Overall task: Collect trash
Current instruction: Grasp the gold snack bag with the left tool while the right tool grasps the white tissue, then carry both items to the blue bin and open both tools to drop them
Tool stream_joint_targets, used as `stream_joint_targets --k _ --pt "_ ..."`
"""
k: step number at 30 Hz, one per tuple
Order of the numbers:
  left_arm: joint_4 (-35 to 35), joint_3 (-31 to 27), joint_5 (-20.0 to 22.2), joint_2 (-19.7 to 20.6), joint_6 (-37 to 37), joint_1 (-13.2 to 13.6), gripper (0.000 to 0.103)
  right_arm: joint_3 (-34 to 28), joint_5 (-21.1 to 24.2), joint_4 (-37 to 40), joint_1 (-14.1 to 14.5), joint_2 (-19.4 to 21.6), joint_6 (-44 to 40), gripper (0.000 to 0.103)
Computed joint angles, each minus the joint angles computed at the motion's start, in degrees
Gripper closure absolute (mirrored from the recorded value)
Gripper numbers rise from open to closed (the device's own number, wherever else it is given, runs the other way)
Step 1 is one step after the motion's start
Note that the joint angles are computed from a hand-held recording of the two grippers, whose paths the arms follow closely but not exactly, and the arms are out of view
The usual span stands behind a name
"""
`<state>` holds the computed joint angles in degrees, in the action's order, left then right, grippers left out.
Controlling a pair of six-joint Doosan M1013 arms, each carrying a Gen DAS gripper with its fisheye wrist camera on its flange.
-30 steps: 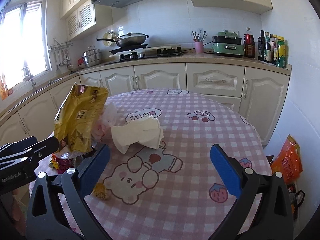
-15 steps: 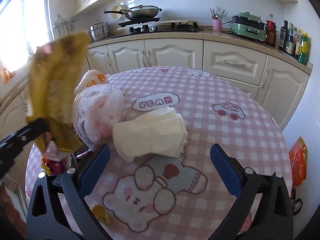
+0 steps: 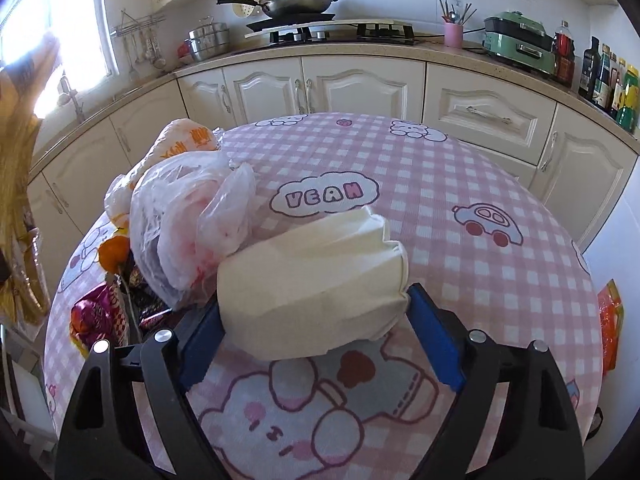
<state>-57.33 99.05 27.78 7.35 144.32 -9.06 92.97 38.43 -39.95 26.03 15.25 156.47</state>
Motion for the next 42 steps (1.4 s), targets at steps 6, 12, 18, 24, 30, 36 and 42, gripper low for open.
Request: stream_joint_targets --k 6,12,18,24,30,36,42 --pt "-3.56 1.71 0.94 -1.28 3.19 1.23 0.102 2.99 3.04 -10.13 2.66 -2.57 10.69 0.02" --pt "-6.35 3.87 1.27 -3.19 5.19 3.7 0.102 4.22 5.42 -21.42 7.25 -4.84 19.64 0.02" --pt "-6.29 5.75 0.56 -4.37 3.64 8.23 0.102 -0.17 0.18 -22.46 11.37 -2.23 14.58 0.02" --pt "0.13 7.0 -2.84 -4.14 -4.2 13.53 0.102 -8.23 -6.57 -13.15 13.81 4.36 1.43 0.02" --pt "16.36 6.96 -4.76 -1.43 -21.53 17.97 0.102 -16.96 -9.51 2.73 15.08 11.82 -15.91 0.02" --pt "29.14 5.1 -1.74 4.41 -35.1 20.67 0.102 -26.51 -5.04 17.67 16.36 20.35 -31.37 0.02" --pt "32.49 2.23 2.72 11.19 -38.28 22.06 0.102 -33.99 1.01 21.7 16.58 27.34 -35.49 0.02"
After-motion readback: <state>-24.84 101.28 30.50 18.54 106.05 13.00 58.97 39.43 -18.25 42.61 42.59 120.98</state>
